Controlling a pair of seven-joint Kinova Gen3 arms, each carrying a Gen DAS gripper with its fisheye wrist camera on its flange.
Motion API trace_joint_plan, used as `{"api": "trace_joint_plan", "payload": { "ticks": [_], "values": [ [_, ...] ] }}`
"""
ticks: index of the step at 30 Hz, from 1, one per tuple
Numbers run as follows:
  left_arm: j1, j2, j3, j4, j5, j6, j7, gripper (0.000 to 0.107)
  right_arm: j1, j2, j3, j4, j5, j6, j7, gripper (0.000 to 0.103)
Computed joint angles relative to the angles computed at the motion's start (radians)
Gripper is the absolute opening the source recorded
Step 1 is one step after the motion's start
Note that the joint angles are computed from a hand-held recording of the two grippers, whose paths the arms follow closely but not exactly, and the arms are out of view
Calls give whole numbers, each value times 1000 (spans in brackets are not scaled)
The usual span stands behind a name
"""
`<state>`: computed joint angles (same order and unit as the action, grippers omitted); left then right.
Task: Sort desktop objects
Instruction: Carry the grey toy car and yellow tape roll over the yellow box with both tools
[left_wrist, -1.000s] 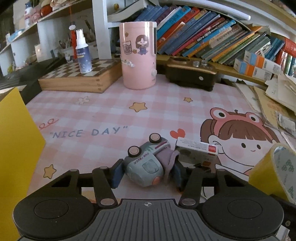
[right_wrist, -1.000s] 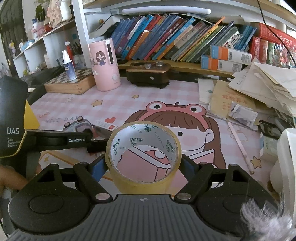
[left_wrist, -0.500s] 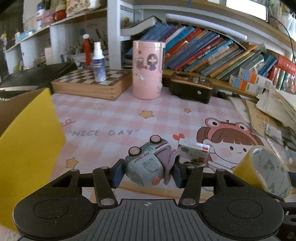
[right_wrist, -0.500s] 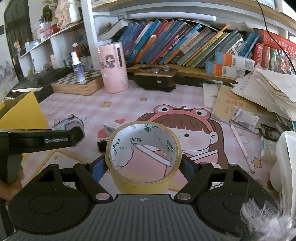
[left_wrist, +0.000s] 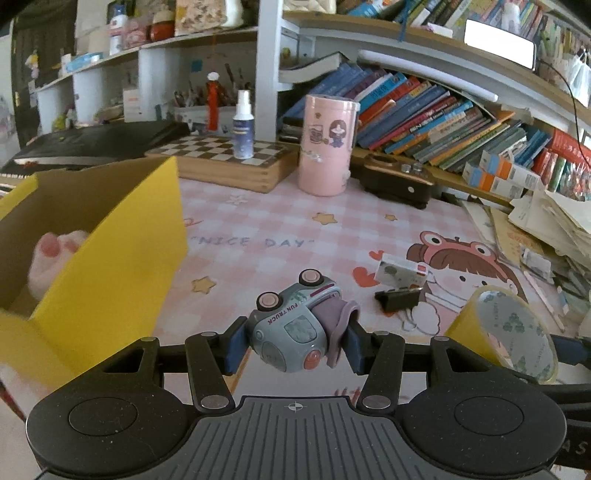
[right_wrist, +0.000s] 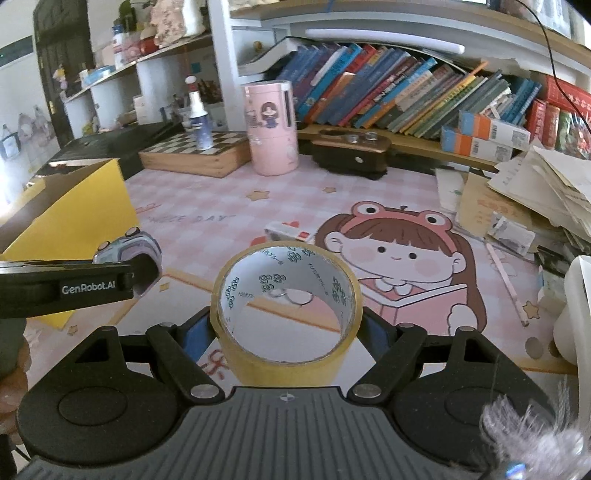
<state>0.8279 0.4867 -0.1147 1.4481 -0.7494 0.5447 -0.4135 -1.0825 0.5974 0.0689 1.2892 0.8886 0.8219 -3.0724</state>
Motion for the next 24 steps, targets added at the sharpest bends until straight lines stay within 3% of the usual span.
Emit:
{"api": "trace_joint_plan", "payload": {
  "ticks": [8, 24],
  "values": [
    [22, -115, -33, 182, -120, -65, 136, 51, -48, 33, -12, -79, -30, 71, 9, 80],
    [-142, -346, 70, 489, -332, -170, 309, 52, -180, 194, 17, -419, -134, 267, 102, 80]
  ]
}}
